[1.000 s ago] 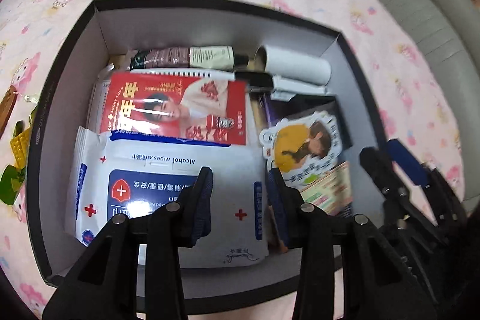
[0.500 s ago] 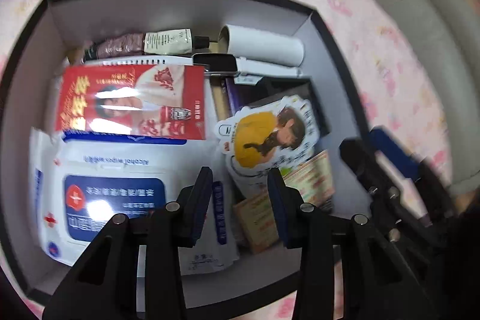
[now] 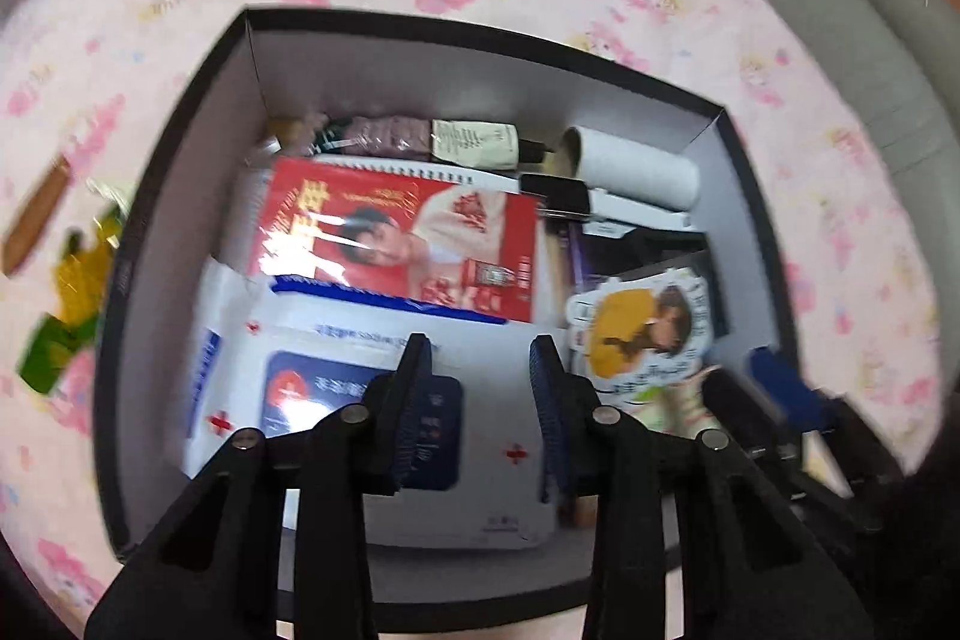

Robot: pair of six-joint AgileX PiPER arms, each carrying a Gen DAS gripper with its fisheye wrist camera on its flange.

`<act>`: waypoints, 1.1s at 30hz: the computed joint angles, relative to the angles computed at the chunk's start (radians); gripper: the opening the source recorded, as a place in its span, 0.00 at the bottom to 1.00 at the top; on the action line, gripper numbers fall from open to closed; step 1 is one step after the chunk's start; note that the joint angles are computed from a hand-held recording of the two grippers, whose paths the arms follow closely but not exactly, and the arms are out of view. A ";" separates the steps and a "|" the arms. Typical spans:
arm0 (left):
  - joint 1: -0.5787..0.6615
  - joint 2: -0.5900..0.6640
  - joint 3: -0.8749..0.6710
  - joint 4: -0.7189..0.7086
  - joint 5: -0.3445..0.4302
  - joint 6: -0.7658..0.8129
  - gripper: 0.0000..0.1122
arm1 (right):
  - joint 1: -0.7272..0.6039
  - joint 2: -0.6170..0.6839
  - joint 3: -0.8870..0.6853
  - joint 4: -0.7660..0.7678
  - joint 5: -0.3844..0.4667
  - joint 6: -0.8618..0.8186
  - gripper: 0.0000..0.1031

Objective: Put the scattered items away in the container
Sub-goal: 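Lower the card and sticker into the box and open the right gripper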

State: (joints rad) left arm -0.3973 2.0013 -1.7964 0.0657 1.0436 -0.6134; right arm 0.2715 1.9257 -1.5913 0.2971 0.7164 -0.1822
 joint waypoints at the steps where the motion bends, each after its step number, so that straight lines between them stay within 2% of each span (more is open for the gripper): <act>1: -0.013 0.011 -0.013 0.027 0.026 0.000 0.30 | 0.002 -0.002 0.003 -0.007 -0.005 0.009 0.43; 5: -0.012 0.030 -0.023 0.012 0.036 0.059 0.30 | -0.003 -0.002 0.005 0.003 -0.010 0.010 0.44; 8: 0.010 0.038 -0.032 -0.100 0.019 0.136 0.30 | -0.017 0.010 -0.014 0.032 0.004 -0.008 0.44; 9: 0.020 0.035 -0.025 -0.156 0.012 0.167 0.26 | -0.019 0.011 -0.016 0.037 0.005 -0.011 0.44; 13: 0.052 0.011 0.049 -0.290 -0.019 0.237 0.23 | -0.036 0.018 -0.024 0.078 0.018 -0.028 0.43; 17: 0.090 -0.113 0.211 -0.317 -0.106 0.263 0.23 | -0.020 0.012 -0.015 0.039 0.003 -0.011 0.44; 20: 0.090 -0.136 0.225 -0.220 -0.134 0.172 0.23 | 0.007 0.007 -0.001 -0.033 -0.025 0.028 0.44; 24: 0.070 -0.053 0.098 -0.065 -0.025 0.072 0.23 | 0.007 0.017 -0.007 -0.002 -0.005 0.005 0.44; 28: 0.043 0.109 -0.156 -0.030 0.133 0.118 0.23 | 0.016 0.018 -0.006 -0.029 -0.012 0.018 0.44; 31: 0.051 0.145 -0.227 -0.101 0.139 0.173 0.23 | 0.019 0.021 -0.008 -0.039 -0.015 0.024 0.44; 33: 0.053 0.139 -0.225 -0.097 0.128 0.161 0.23 | 0.024 0.023 -0.010 -0.054 -0.018 0.036 0.45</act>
